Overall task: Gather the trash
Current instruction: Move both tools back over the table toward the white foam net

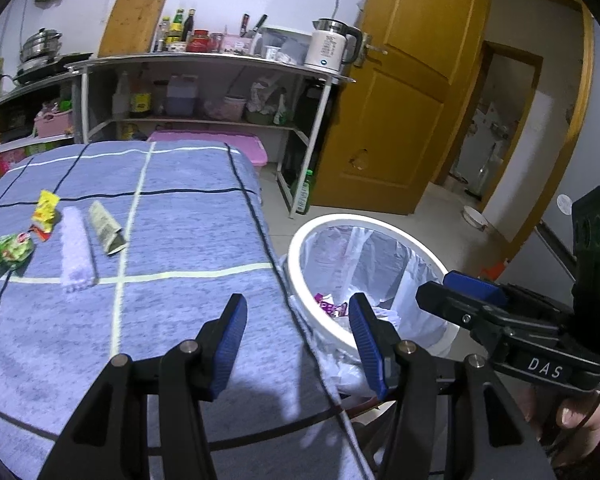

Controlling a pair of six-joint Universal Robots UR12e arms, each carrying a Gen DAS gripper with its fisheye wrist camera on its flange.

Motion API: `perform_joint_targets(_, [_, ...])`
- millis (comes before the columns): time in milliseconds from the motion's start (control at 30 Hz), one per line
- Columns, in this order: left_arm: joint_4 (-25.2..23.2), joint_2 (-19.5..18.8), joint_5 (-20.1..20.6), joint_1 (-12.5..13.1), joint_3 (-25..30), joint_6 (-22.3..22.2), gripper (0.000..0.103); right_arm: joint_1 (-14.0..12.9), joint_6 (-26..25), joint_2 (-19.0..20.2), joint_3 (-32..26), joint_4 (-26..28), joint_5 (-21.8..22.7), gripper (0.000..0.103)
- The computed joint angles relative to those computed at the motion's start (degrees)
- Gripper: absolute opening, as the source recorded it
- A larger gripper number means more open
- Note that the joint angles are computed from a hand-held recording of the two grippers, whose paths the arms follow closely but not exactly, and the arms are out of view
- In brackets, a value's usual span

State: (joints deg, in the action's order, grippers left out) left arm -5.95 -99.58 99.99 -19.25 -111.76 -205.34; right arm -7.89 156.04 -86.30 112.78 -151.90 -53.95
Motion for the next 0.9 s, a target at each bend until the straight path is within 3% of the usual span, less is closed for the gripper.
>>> perform_joint_targets(900, [-1.79,5.38,10.19,4.23,-7.14,-8.74,0.055,6.19,-8.33,2.44,-3.28,6.29,4.08,0.057])
